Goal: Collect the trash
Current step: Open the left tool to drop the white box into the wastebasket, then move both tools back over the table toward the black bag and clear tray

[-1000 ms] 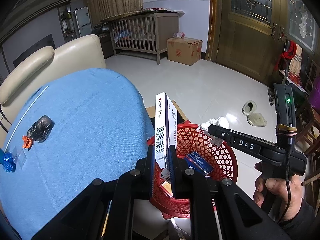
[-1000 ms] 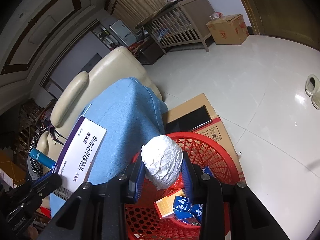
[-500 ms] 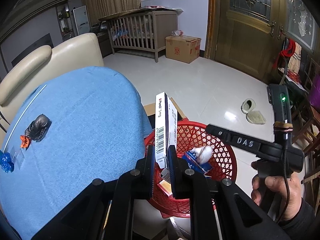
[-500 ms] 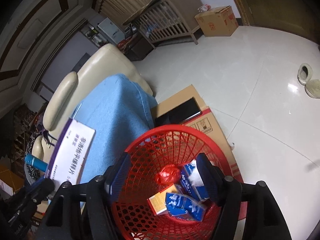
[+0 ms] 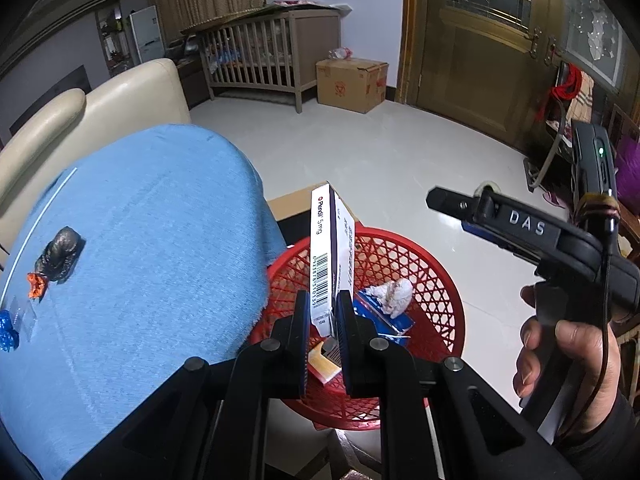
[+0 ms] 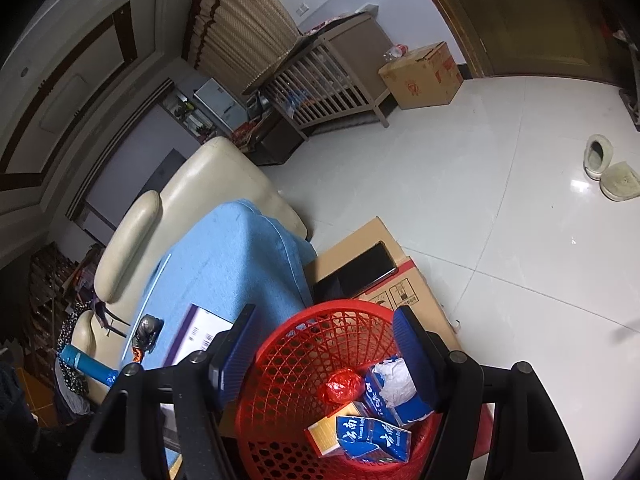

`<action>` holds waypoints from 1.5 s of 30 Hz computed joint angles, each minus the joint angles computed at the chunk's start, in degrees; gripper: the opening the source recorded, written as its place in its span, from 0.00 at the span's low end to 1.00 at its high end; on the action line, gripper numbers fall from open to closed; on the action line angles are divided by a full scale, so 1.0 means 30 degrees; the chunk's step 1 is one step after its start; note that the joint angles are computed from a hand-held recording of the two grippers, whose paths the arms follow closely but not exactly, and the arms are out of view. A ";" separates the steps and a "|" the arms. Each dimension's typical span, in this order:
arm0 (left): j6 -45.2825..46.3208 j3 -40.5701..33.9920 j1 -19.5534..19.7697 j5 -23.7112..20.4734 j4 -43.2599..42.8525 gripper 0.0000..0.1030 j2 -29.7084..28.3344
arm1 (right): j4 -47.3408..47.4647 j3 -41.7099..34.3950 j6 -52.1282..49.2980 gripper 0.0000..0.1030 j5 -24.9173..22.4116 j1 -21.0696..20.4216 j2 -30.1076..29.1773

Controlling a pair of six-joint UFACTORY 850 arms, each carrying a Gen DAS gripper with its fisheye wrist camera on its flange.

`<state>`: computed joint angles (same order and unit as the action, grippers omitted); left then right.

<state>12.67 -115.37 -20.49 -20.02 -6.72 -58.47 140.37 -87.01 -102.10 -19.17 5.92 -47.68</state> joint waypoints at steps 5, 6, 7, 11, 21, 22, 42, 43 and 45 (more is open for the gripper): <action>0.0812 -0.0324 -0.0117 -0.0551 -0.0531 0.13 -0.0284 | 0.0397 0.0145 -0.0300 0.70 -0.0168 -0.0030 0.0078; 0.1464 -0.0630 -0.0112 -0.1013 -0.1133 0.13 -0.0485 | 0.0391 0.0137 -0.0271 0.70 -0.0178 -0.0032 0.0064; 0.1939 -0.0794 -0.0097 -0.1295 -0.1607 0.13 -0.0594 | 0.0377 0.0139 -0.0242 0.70 -0.0205 -0.0049 0.0050; 0.2607 -0.1020 -0.0222 -0.1843 -0.1692 0.13 -0.0854 | 0.0685 0.0186 -0.0447 0.70 -0.0298 -0.0064 0.0031; 0.2344 -0.1530 -0.0320 -0.2477 -0.1416 0.13 -0.1334 | 0.0811 0.0244 -0.0533 0.70 -0.0509 -0.0100 0.0069; 0.2423 -0.1708 -0.0327 -0.2672 -0.1472 0.15 -0.1442 | 0.0783 0.0243 -0.0508 0.70 -0.0532 -0.0104 0.0066; 0.1002 0.1383 0.1706 -0.0936 -0.2126 0.73 0.0584 | -0.0741 -0.0155 0.0605 0.70 -0.0561 0.0021 0.0046; 0.0883 0.1744 0.1931 -0.0633 -0.2336 0.73 0.0814 | -0.0983 -0.0266 0.0774 0.70 -0.0516 0.0109 0.0011; 0.0722 0.2730 0.2514 0.0100 -0.2987 0.73 0.1461 | -0.2104 -0.0716 0.1664 0.70 -0.0393 0.0366 -0.0177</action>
<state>14.83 -107.18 -12.95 -19.72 -15.68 -54.08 134.06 -89.16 -97.11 -20.35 7.02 -48.21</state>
